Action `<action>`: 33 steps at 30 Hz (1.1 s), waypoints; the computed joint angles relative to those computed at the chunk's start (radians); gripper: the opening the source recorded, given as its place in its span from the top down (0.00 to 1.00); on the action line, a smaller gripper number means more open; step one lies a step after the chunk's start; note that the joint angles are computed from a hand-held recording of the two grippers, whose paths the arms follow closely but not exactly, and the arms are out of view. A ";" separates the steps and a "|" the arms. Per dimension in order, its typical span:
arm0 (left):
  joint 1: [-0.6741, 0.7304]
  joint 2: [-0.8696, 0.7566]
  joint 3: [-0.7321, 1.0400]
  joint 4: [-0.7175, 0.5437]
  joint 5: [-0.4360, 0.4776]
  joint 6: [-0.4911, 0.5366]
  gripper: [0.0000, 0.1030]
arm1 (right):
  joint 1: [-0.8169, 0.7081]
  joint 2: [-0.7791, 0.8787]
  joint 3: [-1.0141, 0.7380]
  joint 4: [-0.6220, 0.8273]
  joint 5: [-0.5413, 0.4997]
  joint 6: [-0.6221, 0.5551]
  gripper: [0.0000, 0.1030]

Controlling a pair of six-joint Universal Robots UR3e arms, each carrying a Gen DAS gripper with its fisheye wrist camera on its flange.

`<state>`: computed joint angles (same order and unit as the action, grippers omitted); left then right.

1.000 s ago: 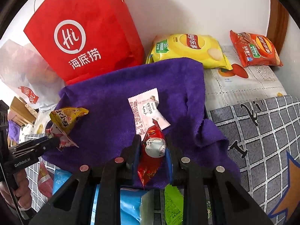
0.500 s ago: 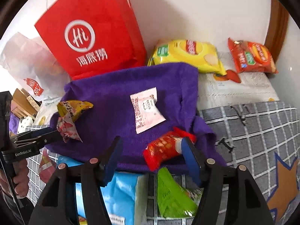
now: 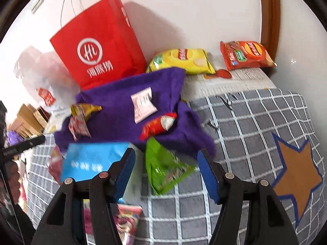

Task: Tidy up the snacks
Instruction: 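Grasp the green snack bag with the right tool while the left grasps a pink wrapper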

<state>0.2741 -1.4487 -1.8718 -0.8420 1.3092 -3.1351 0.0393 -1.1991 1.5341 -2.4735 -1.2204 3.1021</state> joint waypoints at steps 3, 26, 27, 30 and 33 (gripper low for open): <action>0.012 0.046 -0.038 -0.009 -0.002 0.002 0.39 | 0.003 0.000 0.047 -0.038 0.011 -0.007 0.38; 0.044 0.107 -0.228 0.067 -0.006 0.060 0.31 | 0.049 0.092 0.043 -0.131 -0.071 -0.003 0.53; 0.028 0.089 -0.230 0.083 0.006 0.063 0.31 | 0.045 0.077 0.058 -0.135 -0.069 -0.002 0.54; -0.010 0.053 -0.233 0.122 0.048 0.056 0.31 | 0.027 0.017 0.119 -0.153 -0.059 0.002 0.54; -0.037 0.009 -0.228 0.160 0.079 0.058 0.31 | 0.011 -0.034 0.170 -0.165 -0.052 0.003 0.54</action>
